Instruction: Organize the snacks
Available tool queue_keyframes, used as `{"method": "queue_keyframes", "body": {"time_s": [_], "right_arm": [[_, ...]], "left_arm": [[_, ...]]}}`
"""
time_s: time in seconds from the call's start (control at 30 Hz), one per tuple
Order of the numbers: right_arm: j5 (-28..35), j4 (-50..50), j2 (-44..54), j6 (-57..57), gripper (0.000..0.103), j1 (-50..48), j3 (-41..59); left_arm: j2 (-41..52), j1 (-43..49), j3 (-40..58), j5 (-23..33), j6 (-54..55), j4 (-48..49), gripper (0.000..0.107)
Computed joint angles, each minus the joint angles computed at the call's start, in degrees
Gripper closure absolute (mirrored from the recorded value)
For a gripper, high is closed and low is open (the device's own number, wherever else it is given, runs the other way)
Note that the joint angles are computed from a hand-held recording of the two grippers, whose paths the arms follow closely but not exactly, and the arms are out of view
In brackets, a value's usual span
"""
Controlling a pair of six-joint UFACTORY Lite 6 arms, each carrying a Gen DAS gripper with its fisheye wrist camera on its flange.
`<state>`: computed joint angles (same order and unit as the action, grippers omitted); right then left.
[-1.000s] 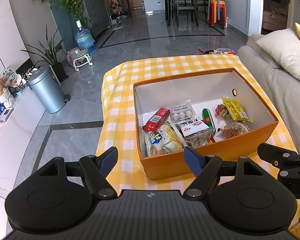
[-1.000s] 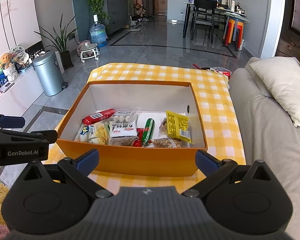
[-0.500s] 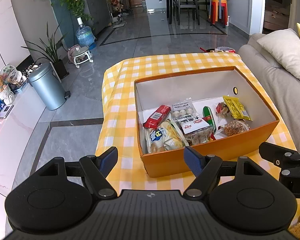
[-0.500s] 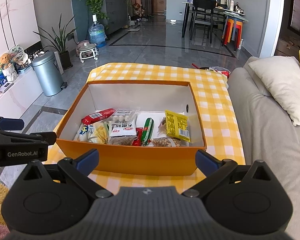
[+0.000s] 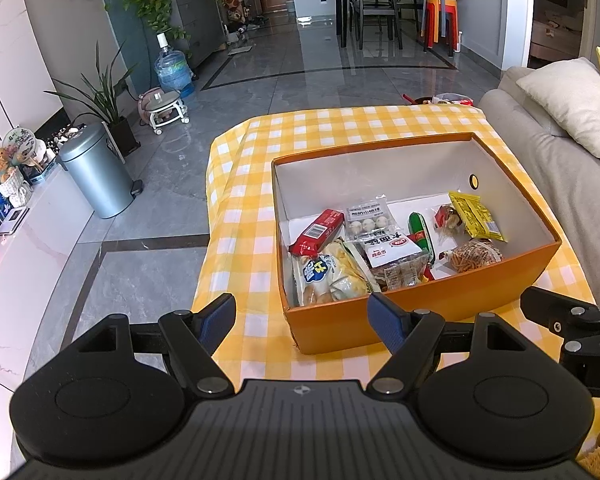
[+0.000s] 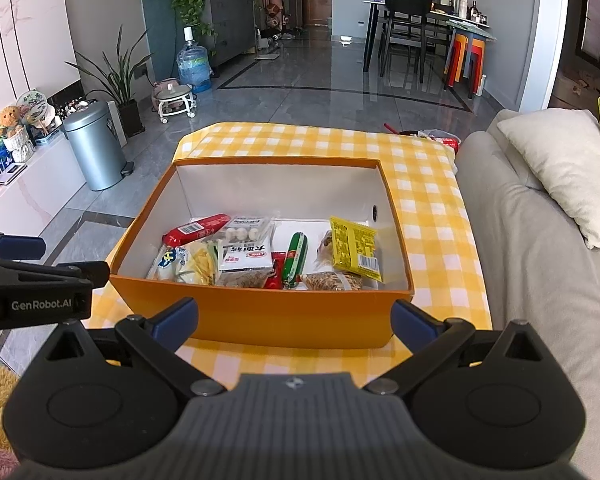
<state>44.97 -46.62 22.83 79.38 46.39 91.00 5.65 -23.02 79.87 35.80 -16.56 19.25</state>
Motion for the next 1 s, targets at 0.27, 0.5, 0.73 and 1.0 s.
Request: {"method": "queue_keyframes", "body": {"time_s": [0.27, 0.5, 0.73, 1.0], "right_arm": [[-0.08, 0.24, 0.22, -0.04, 0.004, -0.14, 0.04], [-0.15, 0.61, 0.59, -0.11, 0.004, -0.29, 0.16], [0.04, 1.16, 0.74, -0.20, 0.004, -0.33, 0.40], [-0.06, 2.06, 0.94, -0.53, 0.004, -0.50, 0.57]], "left_arm": [[0.22, 0.05, 0.35, 0.32, -1.05, 0.75, 0.019], [0.33, 0.03, 0.66, 0.42, -0.98, 0.71, 0.019], [0.52, -0.18, 0.92, 0.55, -1.16, 0.74, 0.019], [0.16, -0.54, 0.78, 0.24, -1.57, 1.12, 0.019]]}}
